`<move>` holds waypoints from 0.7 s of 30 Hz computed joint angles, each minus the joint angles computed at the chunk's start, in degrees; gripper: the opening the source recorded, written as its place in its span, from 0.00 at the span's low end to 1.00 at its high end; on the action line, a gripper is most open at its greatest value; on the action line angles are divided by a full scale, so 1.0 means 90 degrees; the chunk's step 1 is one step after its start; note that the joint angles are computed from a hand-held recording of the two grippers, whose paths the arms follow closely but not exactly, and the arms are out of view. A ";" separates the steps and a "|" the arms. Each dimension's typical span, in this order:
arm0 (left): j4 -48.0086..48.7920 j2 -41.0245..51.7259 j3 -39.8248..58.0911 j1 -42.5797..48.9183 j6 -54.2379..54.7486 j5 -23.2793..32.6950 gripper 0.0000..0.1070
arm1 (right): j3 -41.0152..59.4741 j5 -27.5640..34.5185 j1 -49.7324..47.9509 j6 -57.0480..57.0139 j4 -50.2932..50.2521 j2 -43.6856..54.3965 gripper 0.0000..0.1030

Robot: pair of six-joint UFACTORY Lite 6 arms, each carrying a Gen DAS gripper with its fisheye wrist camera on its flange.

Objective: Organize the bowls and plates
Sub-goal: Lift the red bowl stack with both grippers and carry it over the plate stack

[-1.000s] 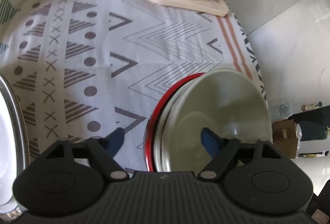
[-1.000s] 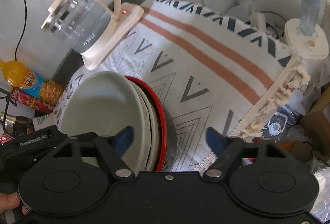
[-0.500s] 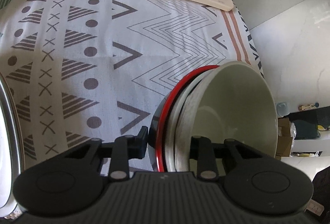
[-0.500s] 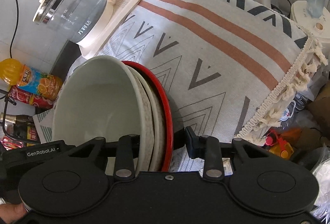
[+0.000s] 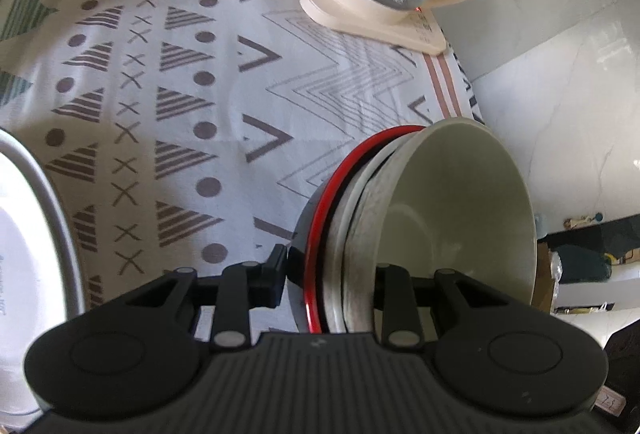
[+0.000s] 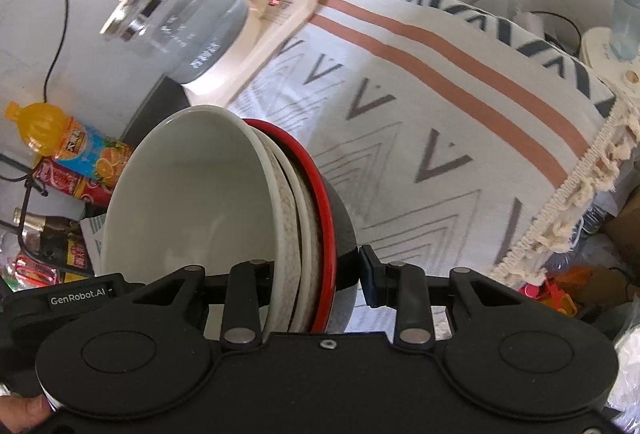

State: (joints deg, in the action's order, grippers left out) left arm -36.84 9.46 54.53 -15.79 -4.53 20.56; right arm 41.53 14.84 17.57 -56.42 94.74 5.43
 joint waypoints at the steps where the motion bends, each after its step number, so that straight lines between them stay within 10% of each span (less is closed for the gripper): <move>1: 0.0010 -0.0077 -0.0046 0.0060 0.0012 0.0029 0.26 | 0.0037 -0.0038 0.0074 0.0050 -0.0014 -0.0006 0.31; 21: 0.0144 -0.2176 -0.1033 0.1479 0.0314 0.0590 0.26 | 0.0830 -0.0399 0.1359 0.2703 -0.1900 -0.0350 0.31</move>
